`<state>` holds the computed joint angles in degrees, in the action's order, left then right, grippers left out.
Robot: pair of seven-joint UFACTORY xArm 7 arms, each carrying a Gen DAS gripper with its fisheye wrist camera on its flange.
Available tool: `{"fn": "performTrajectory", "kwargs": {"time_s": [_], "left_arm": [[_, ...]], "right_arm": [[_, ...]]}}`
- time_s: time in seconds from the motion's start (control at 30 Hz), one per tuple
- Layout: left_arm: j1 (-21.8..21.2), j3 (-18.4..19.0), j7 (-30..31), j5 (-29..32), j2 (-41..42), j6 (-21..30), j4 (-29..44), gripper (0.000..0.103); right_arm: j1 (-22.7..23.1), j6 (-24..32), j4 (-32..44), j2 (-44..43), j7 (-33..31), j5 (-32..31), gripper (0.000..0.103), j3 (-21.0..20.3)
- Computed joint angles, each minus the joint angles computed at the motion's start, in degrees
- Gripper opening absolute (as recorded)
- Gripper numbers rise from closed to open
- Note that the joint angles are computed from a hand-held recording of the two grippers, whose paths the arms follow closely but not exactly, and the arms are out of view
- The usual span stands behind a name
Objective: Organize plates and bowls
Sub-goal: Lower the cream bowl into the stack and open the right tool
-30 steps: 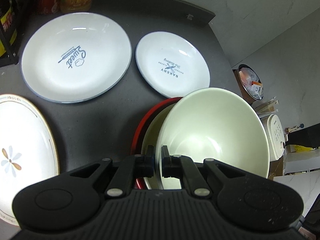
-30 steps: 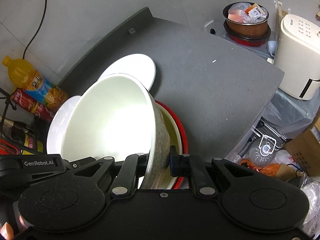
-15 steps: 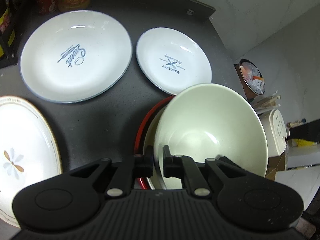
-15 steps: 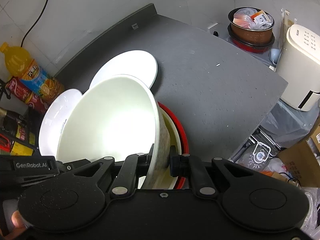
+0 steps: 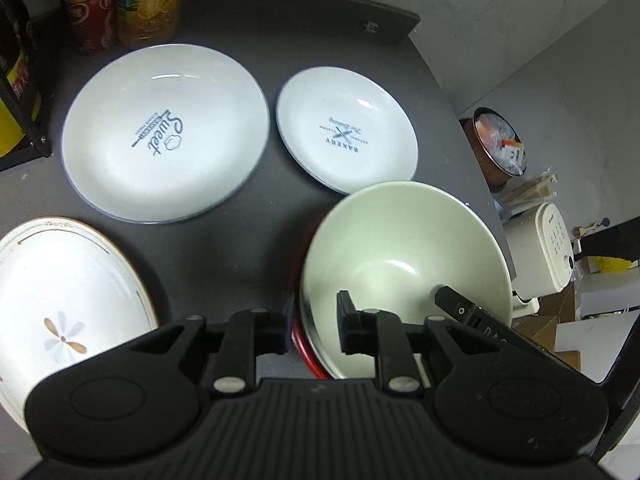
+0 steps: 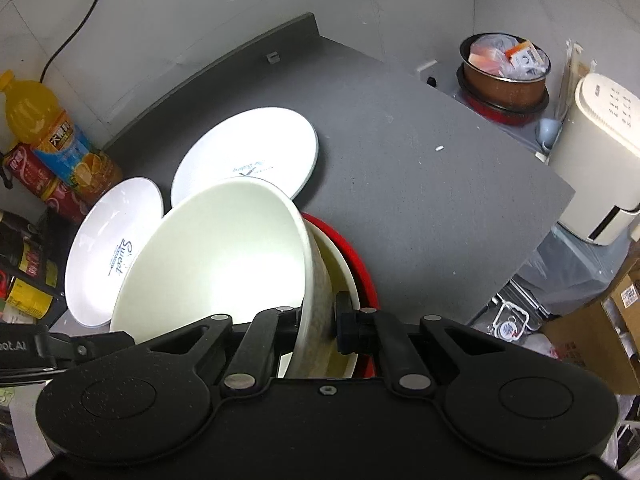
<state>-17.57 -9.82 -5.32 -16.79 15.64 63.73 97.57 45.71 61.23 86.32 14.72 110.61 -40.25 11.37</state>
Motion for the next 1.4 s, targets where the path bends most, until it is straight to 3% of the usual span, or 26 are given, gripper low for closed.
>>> {"fn": "performTrajectory", "kwargs": {"time_s": [0.1,0.2,0.3,0.53,0.67,0.97,1.03,1.17,1.33,1.4], "left_arm": [[0.1,0.4,-1.3,0.5,0.9,0.5,0.0,0.022],[0.8,0.2,-1.0,-1.5,0.6,-0.8,-1.5,0.023],[0.7,0.1,-1.1,-1.3,1.0,-0.8,-1.3,0.023],[0.2,0.0,-1.5,-0.1,2.4,-0.5,0.3,0.023],[0.1,-0.1,-0.9,0.1,2.9,-0.3,0.9,0.023],[0.6,-0.2,1.3,-0.7,2.2,-0.1,0.9,0.024],[0.9,-0.1,2.0,-1.0,1.6,0.2,0.6,0.028],[1.3,0.3,3.6,-0.5,-0.9,-1.1,-1.9,0.045],[2.0,1.2,4.4,0.6,-4.0,-1.8,-5.0,0.048],[2.6,1.5,4.7,0.6,-5.2,-2.0,-6.3,0.049]], "right_arm": [[-0.2,0.4,0.8,0.3,-1.0,1.2,0.01,0.1],[-0.4,0.2,1.4,0.5,-1.8,2.4,0.023,0.1],[-0.1,0.3,1.5,0.1,-2.4,2.8,0.03,0.2],[-0.5,-1.2,-1.1,-3.0,0.7,2.5,0.03,0.9],[0.0,2.1,-0.3,-3.2,1.5,1.0,0.032,1.6],[-0.3,2.1,-0.4,-3.7,2.2,0.7,0.033,2.7],[0.2,3.2,0.8,-3.1,0.7,0.5,0.036,2.7],[0.4,0.6,0.0,-3.9,0.4,0.0,0.038,2.8],[1.1,-0.7,1.7,-2.7,-1.4,-0.2,0.041,2.9],[1.6,-0.8,3.2,-1.5,-2.3,-0.1,0.05,2.7]]}}
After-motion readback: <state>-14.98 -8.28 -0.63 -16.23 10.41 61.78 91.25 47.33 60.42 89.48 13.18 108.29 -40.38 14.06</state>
